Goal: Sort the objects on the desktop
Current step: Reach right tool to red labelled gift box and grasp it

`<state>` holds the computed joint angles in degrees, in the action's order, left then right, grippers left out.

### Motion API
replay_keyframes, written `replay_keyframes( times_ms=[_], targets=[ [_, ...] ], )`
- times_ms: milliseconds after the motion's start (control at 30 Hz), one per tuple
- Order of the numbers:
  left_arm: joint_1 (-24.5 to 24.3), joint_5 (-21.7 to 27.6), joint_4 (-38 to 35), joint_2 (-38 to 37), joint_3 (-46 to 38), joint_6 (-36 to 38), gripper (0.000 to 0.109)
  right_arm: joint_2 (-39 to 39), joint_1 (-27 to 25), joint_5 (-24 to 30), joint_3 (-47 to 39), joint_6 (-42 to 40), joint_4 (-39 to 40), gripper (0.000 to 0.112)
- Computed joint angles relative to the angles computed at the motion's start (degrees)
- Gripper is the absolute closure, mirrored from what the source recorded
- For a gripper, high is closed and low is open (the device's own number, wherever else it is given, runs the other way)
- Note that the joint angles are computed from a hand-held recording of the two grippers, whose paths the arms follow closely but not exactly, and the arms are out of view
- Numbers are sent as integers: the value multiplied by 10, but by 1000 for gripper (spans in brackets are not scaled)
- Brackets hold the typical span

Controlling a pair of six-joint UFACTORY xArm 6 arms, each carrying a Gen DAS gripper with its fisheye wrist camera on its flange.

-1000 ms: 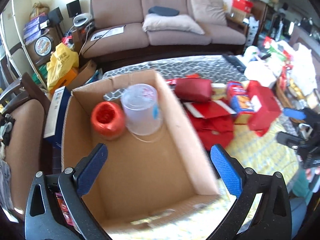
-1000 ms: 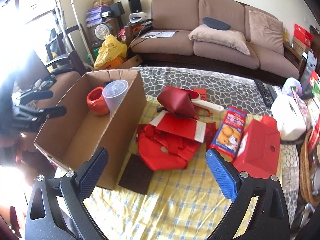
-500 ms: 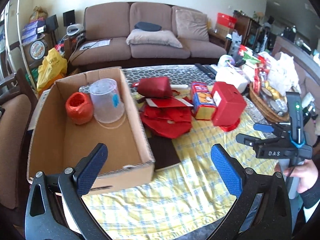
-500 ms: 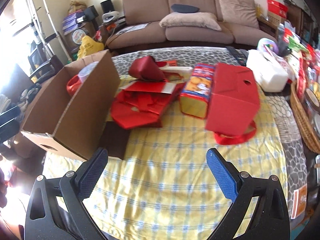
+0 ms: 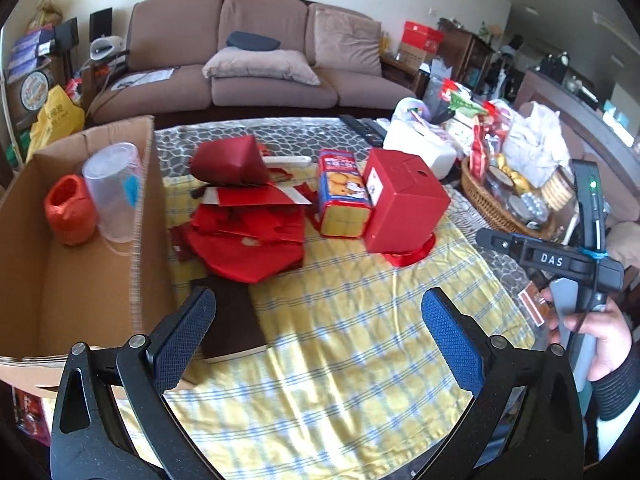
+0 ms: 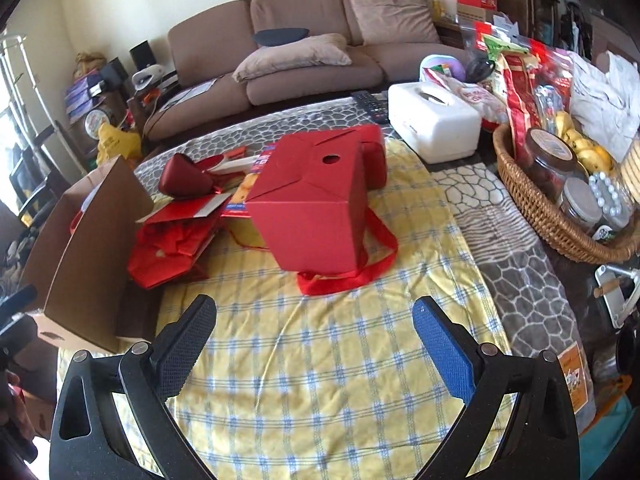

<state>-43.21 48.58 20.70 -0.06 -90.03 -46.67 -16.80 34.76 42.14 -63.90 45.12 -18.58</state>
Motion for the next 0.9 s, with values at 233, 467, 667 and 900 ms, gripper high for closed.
replay_keyframes(
  times_ms=[233, 467, 667, 900],
  targets=[
    [4, -51, -8, 71, -24, -17, 6, 49, -25, -42, -17, 31, -15, 12],
    [17, -76, -6, 112, -36, -19, 6, 125, -24, -75, -68, 86, -101, 10],
    [33, -104, -70, 119, -25, 22, 6, 163, -28, -116, -84, 125, -150, 9],
    [40, -121, -96, 114, -14, 35, 6, 215, -21, -76, -142, 106, -155, 9]
  ],
)
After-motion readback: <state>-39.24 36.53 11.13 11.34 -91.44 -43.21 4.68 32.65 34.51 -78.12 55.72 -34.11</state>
